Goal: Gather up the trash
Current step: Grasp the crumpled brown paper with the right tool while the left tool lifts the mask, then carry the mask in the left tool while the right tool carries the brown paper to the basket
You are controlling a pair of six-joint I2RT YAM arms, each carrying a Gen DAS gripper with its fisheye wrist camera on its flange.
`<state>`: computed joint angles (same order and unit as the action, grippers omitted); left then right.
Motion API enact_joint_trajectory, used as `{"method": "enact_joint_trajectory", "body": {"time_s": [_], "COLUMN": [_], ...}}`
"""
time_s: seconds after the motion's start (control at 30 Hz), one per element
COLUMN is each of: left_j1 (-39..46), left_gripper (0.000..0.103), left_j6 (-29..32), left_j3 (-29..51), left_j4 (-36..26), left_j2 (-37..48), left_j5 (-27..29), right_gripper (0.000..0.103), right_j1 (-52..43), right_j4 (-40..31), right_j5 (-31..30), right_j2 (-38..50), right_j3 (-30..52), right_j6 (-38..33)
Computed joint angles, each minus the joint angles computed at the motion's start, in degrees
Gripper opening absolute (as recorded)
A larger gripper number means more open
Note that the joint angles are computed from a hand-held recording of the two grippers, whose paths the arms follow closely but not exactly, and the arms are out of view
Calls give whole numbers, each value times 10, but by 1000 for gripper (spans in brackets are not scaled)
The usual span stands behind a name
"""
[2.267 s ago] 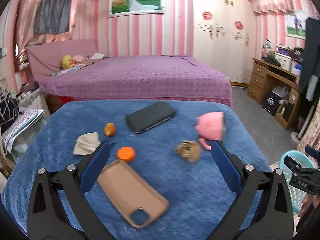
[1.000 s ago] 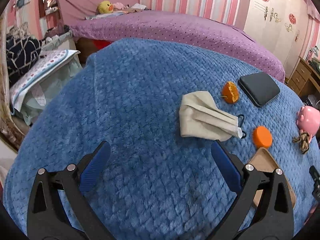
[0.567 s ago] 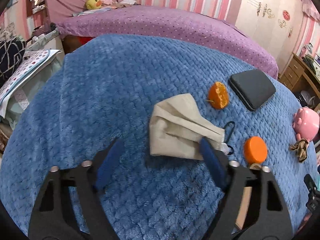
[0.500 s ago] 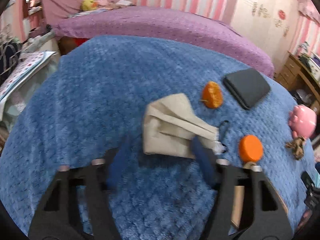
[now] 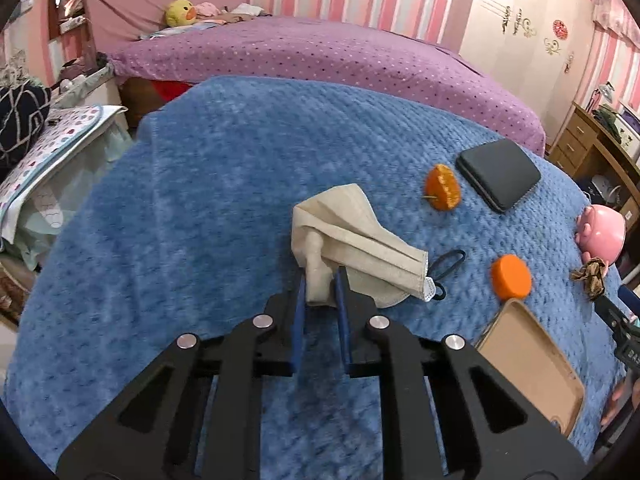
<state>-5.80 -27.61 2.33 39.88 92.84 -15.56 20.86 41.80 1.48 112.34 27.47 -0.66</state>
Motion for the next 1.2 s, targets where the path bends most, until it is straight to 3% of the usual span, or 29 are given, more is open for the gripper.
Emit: {"method": "enact_joint_trajectory", "body": {"time_s": [0.13, 0.23, 0.3, 0.53, 0.6, 0.73, 0.93, 1.2], "left_j1": [-29, -52, -59, -121, -159, -271, -416, -519], "left_gripper": [13, 13, 13, 13, 12, 11, 7, 6], "left_j6": [5, 4, -1, -33, -56, -140, -282, -395], "left_j3": [6, 12, 15, 11, 11, 27, 84, 152], "left_j4": [-45, -66, -73, -153, -212, -389, -519, -586], "left_j2": [-19, -25, -27, -115, -167, -308, -305, -250], "left_j5": [-48, -75, -77, -121, -152, -223, -310, -346], "right_gripper": [91, 71, 50, 49, 49, 49, 49, 49], "right_j1": [19, 20, 20, 9, -2, -28, -71, -170], "right_j4": [-17, -25, -33, 21, 37, 49, 56, 37], "right_j5": [13, -9, -21, -21, -26, -43, -69, -124], "right_j2": [19, 32, 40, -2, -13, -39, -104, -191], "right_j3": [33, 51, 59, -3, -23, -56, -111, -180], "right_j6": [-1, -1, -5, -21, -21, -25, -44, -97]}}
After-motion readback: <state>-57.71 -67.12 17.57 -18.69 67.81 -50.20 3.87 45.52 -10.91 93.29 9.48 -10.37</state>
